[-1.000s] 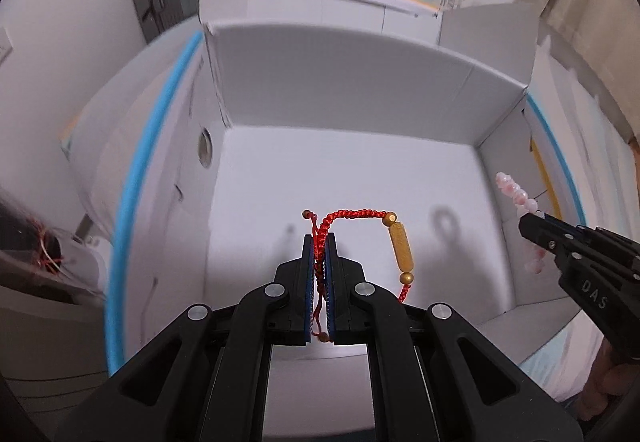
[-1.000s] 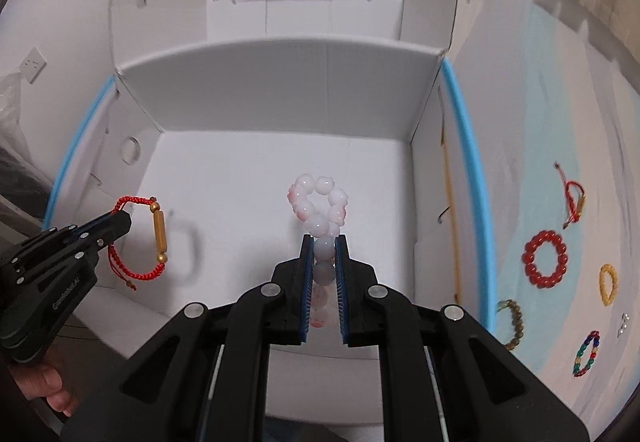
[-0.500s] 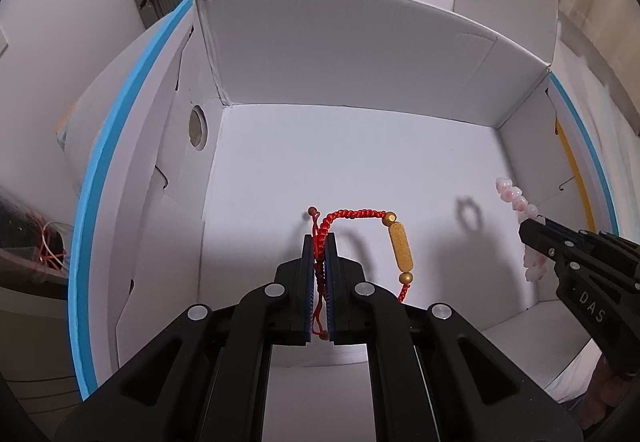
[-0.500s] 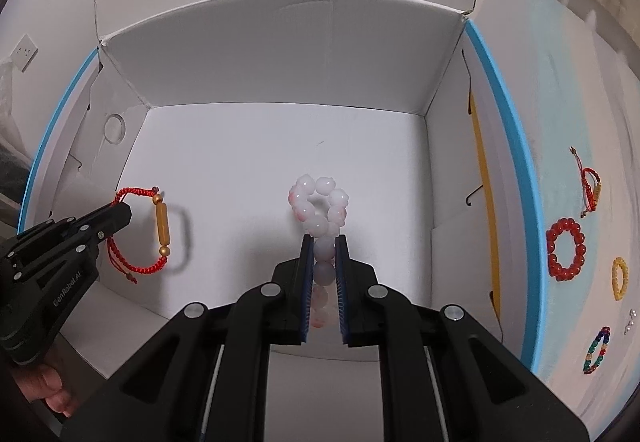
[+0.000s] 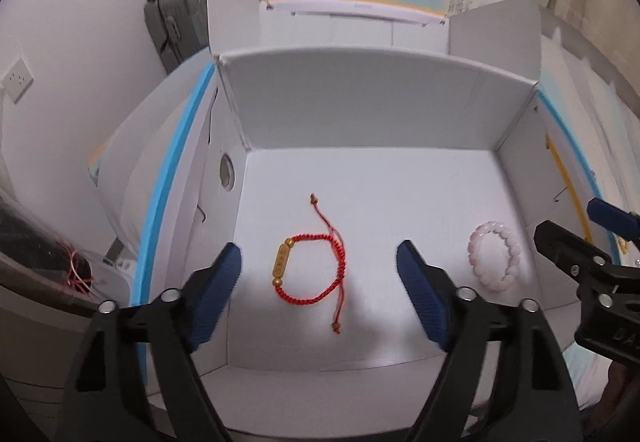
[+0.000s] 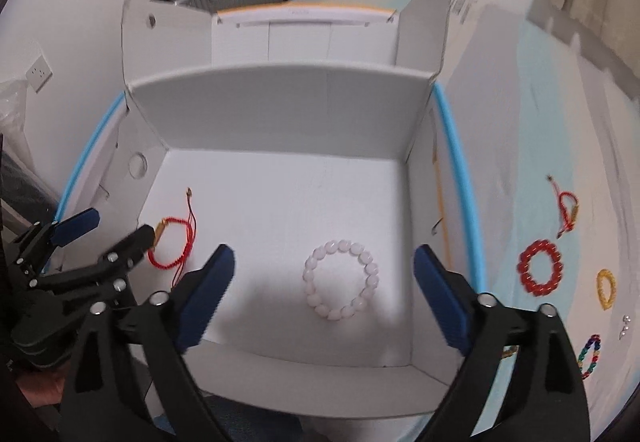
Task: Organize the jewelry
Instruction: 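Move both open tools back over the remaining bracelets on the bed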
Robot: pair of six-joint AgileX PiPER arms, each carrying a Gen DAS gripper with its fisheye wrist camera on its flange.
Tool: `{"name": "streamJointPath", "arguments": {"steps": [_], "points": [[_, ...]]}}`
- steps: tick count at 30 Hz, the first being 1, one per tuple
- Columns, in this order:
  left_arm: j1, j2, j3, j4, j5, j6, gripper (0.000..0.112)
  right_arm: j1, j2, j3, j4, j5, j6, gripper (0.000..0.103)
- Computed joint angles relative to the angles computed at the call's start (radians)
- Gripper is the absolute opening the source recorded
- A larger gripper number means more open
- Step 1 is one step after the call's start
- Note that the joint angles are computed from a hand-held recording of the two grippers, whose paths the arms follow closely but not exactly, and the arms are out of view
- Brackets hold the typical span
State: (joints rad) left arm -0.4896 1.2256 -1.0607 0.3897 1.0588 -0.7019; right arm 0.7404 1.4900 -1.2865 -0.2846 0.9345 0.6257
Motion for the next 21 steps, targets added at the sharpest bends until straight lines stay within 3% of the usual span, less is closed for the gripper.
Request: {"name": "streamJointPath", "arguments": {"steps": [3, 8, 16, 21], "points": [[-0.026, -0.010, -0.012, 0.011, 0.007, -0.012, 0.092, -0.009, -0.037, 0.003, -0.014, 0.000, -0.010, 0.095], [-0.103, -0.035, -0.011, 0.043, 0.021, -0.078, 0.097, -0.004, -0.106, 0.038, -0.049, 0.010, -0.004, 0.095], [-0.263, -0.010, -0.060, 0.065, 0.052, -0.187, 0.097, -0.065, -0.277, 0.121, -0.042, 0.054, -0.011, 0.095], [-0.378, 0.052, -0.136, 0.092, 0.082, -0.247, 0.097, -0.189, -0.404, 0.163, 0.004, 0.086, -0.090, 0.095]]}}
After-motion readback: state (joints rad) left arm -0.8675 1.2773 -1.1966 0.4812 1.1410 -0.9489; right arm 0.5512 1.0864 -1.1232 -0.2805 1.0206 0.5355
